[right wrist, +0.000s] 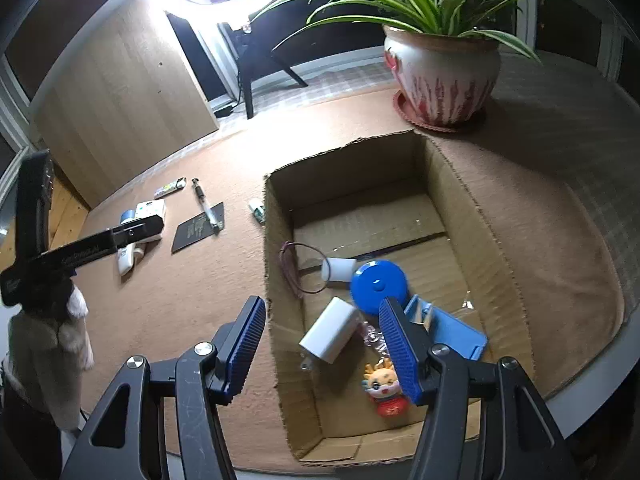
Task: Organize objects
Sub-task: 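Move the left gripper to the white tissue pack and close on it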
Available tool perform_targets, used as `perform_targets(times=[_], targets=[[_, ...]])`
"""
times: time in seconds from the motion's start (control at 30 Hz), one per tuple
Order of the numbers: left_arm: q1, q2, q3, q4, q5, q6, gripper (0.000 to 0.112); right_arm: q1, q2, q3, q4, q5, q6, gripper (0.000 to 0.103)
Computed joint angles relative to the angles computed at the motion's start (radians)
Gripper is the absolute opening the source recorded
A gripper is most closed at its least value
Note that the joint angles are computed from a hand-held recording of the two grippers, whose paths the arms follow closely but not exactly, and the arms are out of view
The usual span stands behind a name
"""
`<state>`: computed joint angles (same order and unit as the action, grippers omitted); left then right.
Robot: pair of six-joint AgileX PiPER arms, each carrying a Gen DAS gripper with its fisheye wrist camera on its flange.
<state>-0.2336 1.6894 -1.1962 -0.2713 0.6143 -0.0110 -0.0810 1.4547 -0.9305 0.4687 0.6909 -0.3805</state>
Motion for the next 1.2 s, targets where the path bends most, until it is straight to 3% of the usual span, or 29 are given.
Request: perform_targets(times=[0.23, 0.4, 0.9, 1.2], targets=[[0.186, 0.051, -0.036, -0.055, 0.043, 0.093, 0.053, 0.043, 0.016, 0.0, -0.023, -0.011, 0.044, 0.055], [0.283, 0.143, -0.147, -0.038, 0.083, 0.109, 0.053, 0.058, 0.01, 0.015, -0.032, -0.016, 0.058, 0.055], [0.388, 0.453, -0.544, -0.08, 0.257, 0.073, 0.051, 0.027, -0.004, 0.045, -0.061, -0.011, 0.081, 0.055], [0.352, 0.471, -0.524, -0.072, 0.278, 0.143, 0.03, 0.054, 0.0, 0.038, -0.063, -0.009, 0.091, 0.055]])
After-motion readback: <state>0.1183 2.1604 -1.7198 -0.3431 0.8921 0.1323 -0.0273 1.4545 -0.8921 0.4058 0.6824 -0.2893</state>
